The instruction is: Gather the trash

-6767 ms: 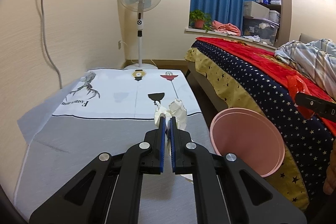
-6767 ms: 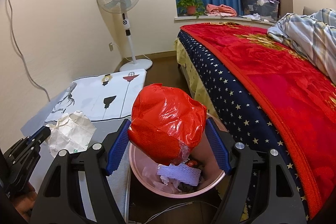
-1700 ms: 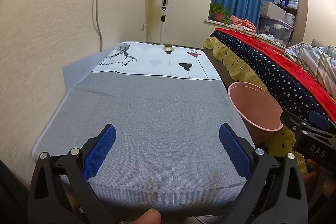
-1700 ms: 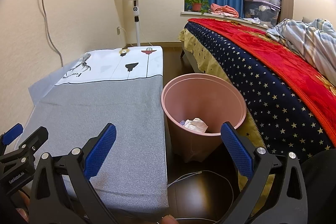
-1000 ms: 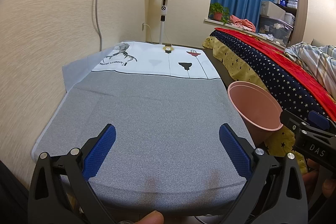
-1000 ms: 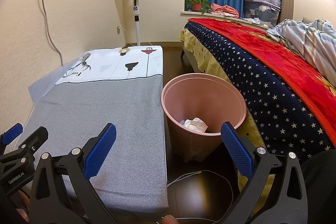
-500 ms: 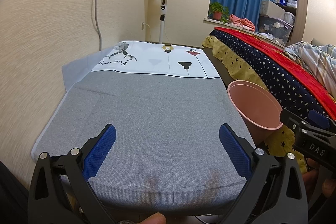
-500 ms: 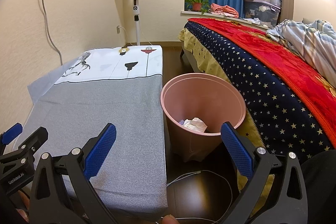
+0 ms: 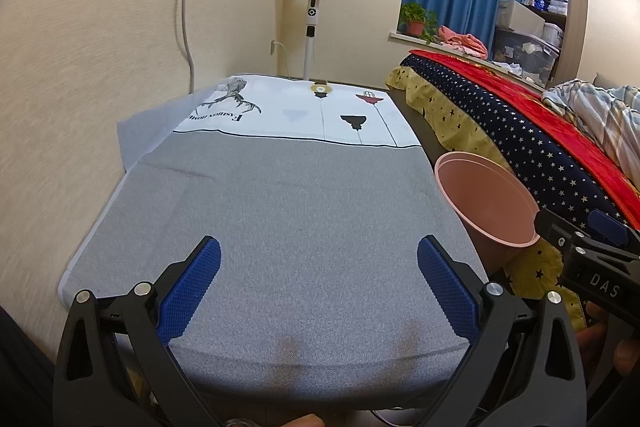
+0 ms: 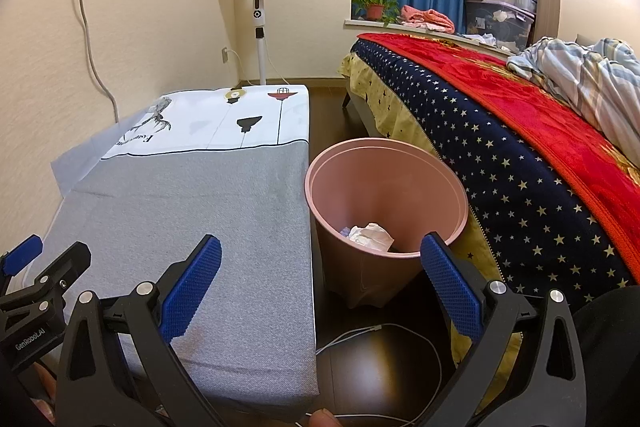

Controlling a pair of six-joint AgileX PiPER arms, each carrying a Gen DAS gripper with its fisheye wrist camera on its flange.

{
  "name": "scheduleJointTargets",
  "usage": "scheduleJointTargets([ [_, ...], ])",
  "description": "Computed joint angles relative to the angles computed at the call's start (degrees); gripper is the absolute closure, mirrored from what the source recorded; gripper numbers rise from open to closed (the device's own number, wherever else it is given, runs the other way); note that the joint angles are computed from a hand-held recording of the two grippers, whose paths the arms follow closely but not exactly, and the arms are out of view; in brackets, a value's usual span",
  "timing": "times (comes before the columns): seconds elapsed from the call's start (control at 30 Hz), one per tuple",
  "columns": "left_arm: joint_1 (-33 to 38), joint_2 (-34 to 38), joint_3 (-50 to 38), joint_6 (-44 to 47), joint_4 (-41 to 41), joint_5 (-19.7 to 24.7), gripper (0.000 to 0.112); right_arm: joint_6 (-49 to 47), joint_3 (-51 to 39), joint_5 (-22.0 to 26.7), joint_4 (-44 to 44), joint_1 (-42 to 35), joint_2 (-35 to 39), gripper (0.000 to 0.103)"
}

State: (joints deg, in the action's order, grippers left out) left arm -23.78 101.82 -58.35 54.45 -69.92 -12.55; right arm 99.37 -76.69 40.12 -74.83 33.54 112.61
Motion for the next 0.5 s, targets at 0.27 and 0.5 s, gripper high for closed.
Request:
scheduleJointTargets([
  [0.27, 0.09, 0.37, -0.14, 0.31, -0.21, 0.18, 0.017, -0.06, 0.26, -0.19, 0.03, -0.11, -0.05, 0.005],
  [0.5, 0.05, 0.41, -0.47, 2.17, -1.4, 0.37, 0.017, 0.43, 0.95, -0.53, -0.39, -0.31, -0.29, 0.005],
])
